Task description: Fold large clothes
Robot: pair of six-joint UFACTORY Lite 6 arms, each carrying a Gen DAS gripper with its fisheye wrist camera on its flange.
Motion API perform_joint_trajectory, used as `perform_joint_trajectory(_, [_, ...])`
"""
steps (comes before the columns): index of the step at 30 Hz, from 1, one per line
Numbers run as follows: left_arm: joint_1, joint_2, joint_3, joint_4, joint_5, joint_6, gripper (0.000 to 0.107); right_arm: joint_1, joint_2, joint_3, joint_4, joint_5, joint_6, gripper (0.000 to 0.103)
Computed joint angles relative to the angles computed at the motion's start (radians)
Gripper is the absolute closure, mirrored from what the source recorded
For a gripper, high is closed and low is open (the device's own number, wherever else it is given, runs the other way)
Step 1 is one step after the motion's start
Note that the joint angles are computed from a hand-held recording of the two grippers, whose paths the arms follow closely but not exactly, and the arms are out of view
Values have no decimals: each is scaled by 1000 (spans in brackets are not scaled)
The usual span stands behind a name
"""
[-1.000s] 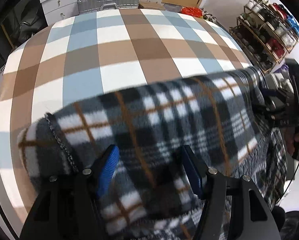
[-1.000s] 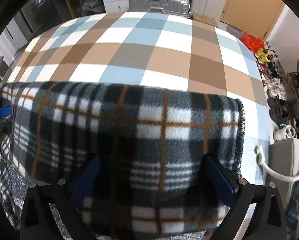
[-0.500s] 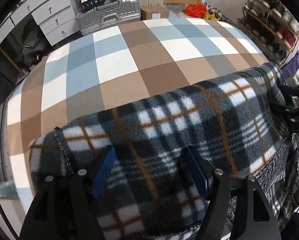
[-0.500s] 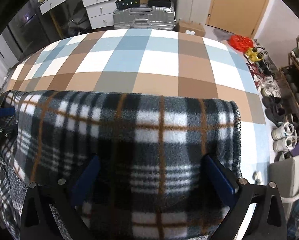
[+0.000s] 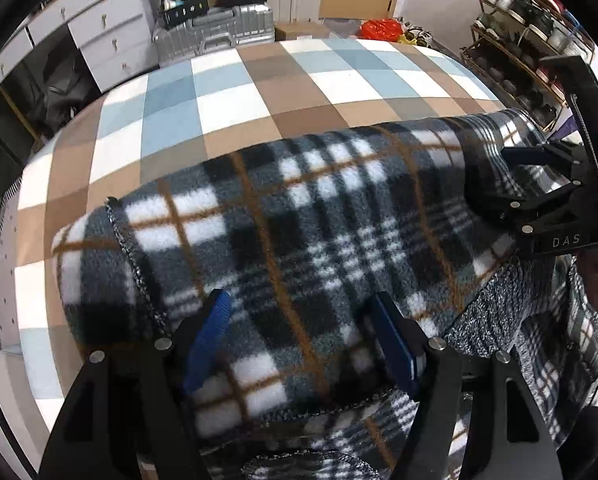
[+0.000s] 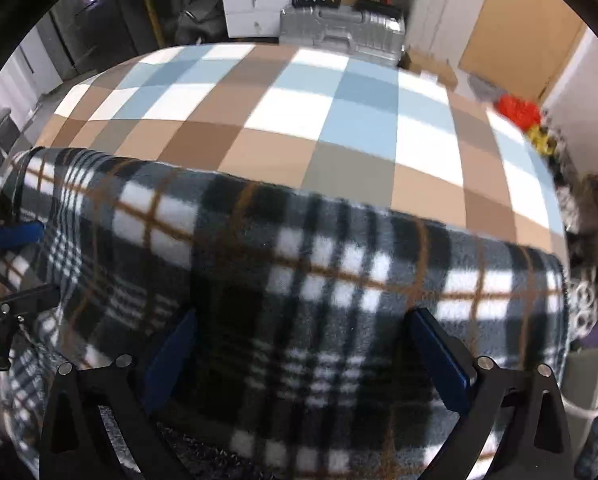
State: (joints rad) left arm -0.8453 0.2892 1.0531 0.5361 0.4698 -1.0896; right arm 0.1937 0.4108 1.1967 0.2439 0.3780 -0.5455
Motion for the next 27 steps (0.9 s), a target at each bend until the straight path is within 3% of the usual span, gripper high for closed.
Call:
perform_joint_trajectory(3, [-23, -22, 30, -43, 44, 19, 38, -26, -12, 45, 22, 104, -39, 1])
perform_joint_trajectory(8, [-54, -96, 49, -134, -54, 73, 38, -196, -82, 46, 170, 128, -244, 1])
perform_joint_trajectory(12, [-71, 120, 280, -202, 17, 142, 38, -249, 18, 83, -23, 128, -133, 1])
perform_joint_trajectory(15, [-36, 296, 435, -347, 91, 262, 38, -264, 10, 3, 45, 51, -272, 0])
perform_joint_trajectory(20, [9, 369, 515, -431, 116, 370, 32, -281, -2, -44, 174, 11, -400, 0])
perform_joint_trajectory(24, [38, 432, 617, -473, 172, 432, 29, -276, 47, 24, 150, 39, -359, 0])
perform_joint_trajectory(27, [51, 460, 661, -455, 172, 409, 28, -269, 58, 31, 195, -2, -344, 0])
